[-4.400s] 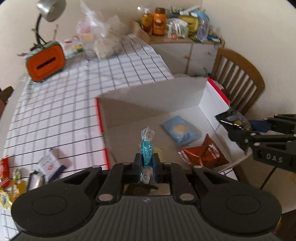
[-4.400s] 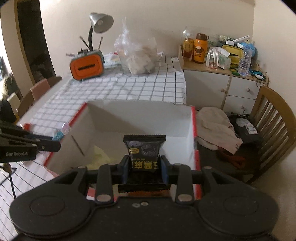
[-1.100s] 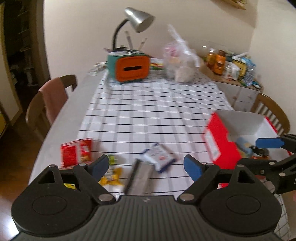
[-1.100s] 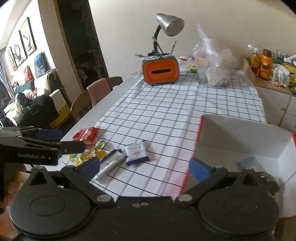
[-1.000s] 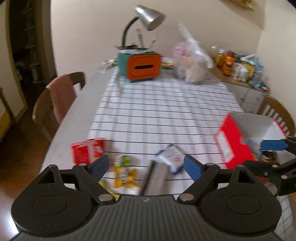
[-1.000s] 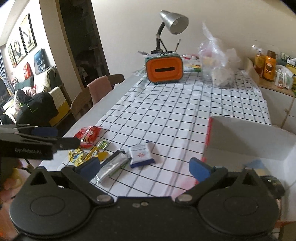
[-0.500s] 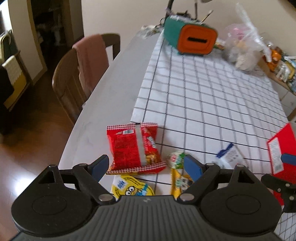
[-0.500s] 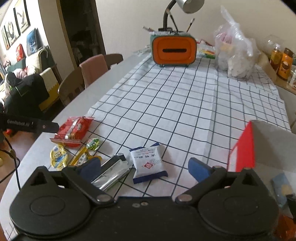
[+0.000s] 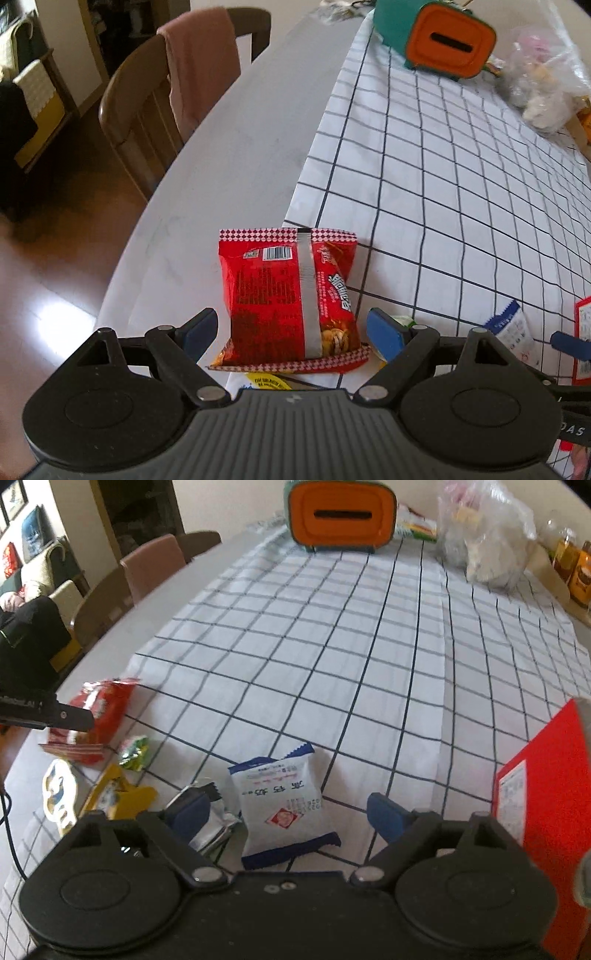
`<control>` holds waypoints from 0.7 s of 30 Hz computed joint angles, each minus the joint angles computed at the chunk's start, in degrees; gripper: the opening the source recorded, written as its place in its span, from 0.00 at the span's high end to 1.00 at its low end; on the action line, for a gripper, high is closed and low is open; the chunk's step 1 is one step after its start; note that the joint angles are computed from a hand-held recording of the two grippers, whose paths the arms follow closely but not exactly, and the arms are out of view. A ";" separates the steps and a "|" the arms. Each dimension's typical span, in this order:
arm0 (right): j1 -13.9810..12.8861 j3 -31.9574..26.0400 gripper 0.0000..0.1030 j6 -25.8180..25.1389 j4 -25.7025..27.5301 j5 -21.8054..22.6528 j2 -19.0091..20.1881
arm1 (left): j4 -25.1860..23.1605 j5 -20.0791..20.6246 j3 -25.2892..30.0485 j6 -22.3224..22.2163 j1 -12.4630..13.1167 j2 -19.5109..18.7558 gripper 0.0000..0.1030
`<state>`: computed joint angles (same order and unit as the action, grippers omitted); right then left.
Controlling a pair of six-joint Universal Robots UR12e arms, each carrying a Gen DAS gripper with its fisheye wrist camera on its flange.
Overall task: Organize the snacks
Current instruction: 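Grasp the white-and-blue biscuit packet with the right tool while the left tool grasps the red snack bag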
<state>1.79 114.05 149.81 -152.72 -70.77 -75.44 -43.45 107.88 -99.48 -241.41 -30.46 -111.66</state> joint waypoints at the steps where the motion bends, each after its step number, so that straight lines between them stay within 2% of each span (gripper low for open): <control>1: 0.16 -0.13 0.17 0.16 -0.03 -0.44 0.30 | -0.25 -0.41 0.07 -0.26 0.22 -0.11 0.14; 6: 0.82 -0.45 0.23 -1.12 -0.26 -1.94 1.20 | -1.73 -0.91 0.82 -0.11 0.63 -0.98 0.14; 12: 1.51 -0.01 0.38 -3.60 -1.74 -2.86 1.53 | -1.72 -0.36 1.12 1.36 0.52 -1.73 0.15; 16: 1.60 0.24 0.48 -4.27 -2.80 -2.35 1.61 | -1.53 0.10 1.05 1.02 0.46 -1.69 0.24; 21: 1.42 0.54 0.52 -4.16 -3.54 -1.95 1.50 | -0.81 1.04 0.70 0.93 0.26 -1.51 0.31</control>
<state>3.22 114.59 145.64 -156.26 -72.72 -73.94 -44.26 108.93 -98.78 -240.48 -30.20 -113.16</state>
